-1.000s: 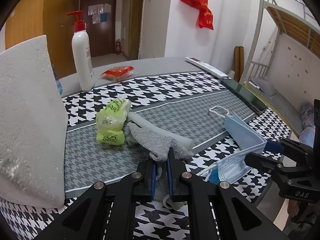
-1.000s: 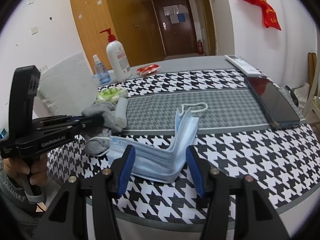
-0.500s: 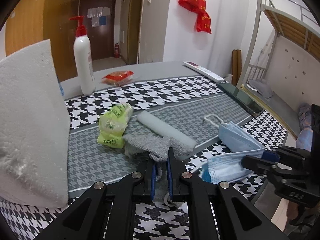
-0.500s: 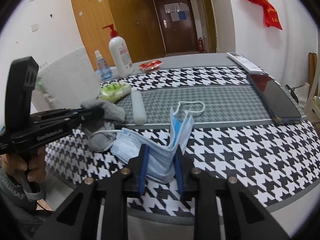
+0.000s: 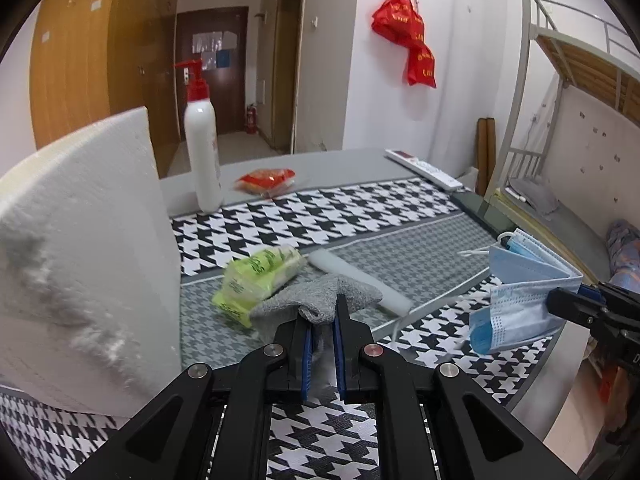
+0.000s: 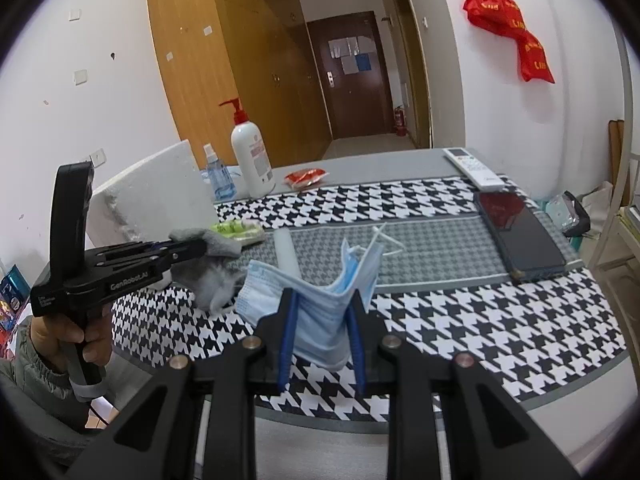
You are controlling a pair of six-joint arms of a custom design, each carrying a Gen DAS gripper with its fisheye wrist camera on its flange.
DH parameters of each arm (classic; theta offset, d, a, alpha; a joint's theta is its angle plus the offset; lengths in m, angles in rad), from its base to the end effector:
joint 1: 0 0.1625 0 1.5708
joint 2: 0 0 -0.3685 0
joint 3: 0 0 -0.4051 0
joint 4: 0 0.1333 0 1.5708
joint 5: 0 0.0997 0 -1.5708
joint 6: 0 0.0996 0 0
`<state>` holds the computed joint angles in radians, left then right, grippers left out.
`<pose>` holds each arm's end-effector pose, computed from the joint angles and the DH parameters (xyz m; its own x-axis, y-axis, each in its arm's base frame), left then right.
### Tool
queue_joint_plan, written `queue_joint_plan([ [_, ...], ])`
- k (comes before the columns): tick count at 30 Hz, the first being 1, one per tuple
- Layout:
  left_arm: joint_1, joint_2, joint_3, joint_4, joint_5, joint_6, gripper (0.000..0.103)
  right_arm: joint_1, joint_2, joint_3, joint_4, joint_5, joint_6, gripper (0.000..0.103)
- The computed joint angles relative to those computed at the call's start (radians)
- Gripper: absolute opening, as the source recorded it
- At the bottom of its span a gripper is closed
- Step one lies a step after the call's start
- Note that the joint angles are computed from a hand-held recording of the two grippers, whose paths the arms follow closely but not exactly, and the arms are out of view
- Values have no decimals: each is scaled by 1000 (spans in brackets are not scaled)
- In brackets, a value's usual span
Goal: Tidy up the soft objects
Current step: 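Carry the grey cloth over the styrofoam box while the right gripper carries the blue mask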
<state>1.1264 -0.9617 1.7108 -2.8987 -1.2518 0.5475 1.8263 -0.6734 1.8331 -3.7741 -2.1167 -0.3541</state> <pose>-0.1277 -0.6510 0.1642 -0.6076 0.6097 -0.5089 0.7920 0.5135 -0.3304 0.2239 -0.5344 0.0643 -0.8379 0.0358 0.5447 -0.4453 0.5322 -0.7200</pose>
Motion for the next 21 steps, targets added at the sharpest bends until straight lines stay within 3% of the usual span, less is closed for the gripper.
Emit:
queue_joint_plan([
  [21, -10, -123, 103, -77, -40, 52, 10, 56, 34, -43, -31, -18, -24, 28],
])
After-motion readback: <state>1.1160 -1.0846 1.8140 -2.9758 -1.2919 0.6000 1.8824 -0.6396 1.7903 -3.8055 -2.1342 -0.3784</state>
